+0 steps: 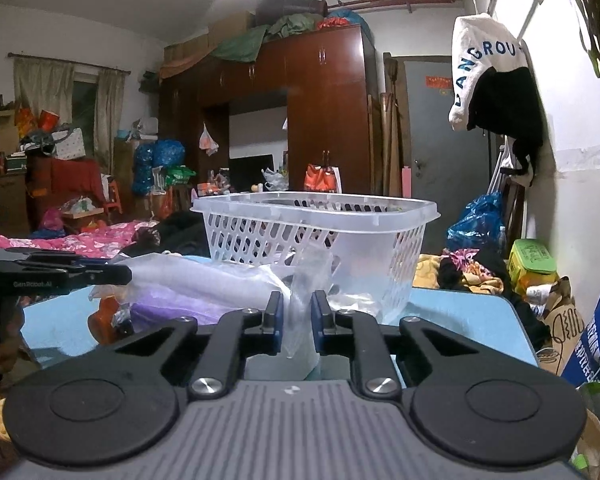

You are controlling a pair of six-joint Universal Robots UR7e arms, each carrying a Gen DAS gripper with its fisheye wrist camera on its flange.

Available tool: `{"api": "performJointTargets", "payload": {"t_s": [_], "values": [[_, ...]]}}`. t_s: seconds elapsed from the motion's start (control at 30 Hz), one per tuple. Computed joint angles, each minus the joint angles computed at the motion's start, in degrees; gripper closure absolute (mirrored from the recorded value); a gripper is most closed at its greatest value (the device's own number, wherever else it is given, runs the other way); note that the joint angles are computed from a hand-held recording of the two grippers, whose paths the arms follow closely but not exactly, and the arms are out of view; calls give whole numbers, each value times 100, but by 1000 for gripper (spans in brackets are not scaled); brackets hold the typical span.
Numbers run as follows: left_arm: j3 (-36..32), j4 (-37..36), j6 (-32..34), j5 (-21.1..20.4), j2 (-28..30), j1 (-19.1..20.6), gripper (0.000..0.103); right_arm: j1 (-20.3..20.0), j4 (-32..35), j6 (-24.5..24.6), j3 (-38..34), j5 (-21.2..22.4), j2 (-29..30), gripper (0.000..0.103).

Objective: Organize objects
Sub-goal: 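Lift the plastic bag into the white basket and release it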

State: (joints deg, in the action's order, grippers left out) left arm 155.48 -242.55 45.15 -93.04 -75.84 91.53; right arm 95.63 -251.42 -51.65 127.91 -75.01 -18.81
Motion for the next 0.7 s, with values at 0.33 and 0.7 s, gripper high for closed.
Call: {"api": "performJointTargets", "payload": {"t_s": [0.33,0.7], "values": [[156,-225,-26,17,-161,-246,78,104,-105,49,13,58,-75,87],[-210,470,-307,572,-1104,-1203,78,885,749,283,-633,-401,-688,89]]}}
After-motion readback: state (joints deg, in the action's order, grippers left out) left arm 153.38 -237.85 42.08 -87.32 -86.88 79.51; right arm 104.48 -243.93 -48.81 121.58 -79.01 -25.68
